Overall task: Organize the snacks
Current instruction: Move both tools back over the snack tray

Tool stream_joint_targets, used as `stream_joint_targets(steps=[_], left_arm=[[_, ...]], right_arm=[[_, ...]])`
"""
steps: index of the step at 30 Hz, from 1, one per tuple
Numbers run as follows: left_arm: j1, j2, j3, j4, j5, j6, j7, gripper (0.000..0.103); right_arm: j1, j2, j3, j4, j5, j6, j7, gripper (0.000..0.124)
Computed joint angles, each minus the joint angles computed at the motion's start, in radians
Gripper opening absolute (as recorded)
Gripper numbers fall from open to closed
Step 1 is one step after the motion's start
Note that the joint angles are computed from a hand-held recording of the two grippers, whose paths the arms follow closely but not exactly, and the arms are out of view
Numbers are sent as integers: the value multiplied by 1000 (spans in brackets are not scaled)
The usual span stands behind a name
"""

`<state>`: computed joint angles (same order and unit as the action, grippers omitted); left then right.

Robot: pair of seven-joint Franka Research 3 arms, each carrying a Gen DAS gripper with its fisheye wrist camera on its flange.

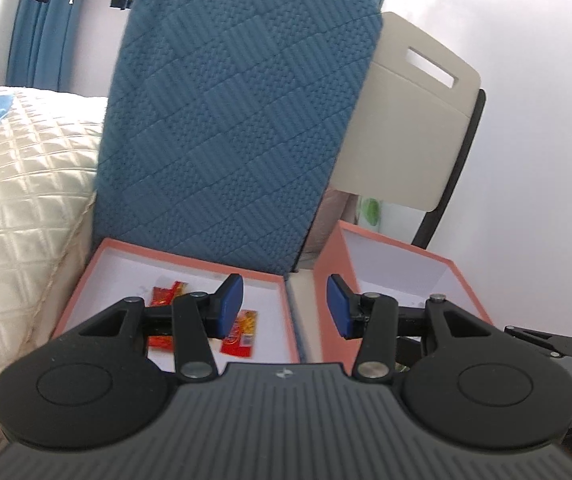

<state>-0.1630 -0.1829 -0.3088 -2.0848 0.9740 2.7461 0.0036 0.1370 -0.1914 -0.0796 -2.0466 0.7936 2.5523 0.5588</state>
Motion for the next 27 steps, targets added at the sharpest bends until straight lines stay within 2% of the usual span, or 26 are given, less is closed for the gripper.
stream_joint_targets(steps=[7, 10, 17, 27], left_arm=[[11, -57, -7, -67, 14, -27, 4, 52], [21, -78, -10, -95, 15, -15, -1, 52], [27, -111, -20, -144, -26, -34, -4, 52], [32, -26, -2, -107, -65, -28, 54, 52]], right_arm=[[23, -26, 17, -62, -12, 17, -12, 42], [31, -30, 18, -76, -17, 18, -9, 42], [49, -50, 20, -118, -22, 28, -13, 42], [61, -12, 24, -124, -44, 38, -43, 42]])
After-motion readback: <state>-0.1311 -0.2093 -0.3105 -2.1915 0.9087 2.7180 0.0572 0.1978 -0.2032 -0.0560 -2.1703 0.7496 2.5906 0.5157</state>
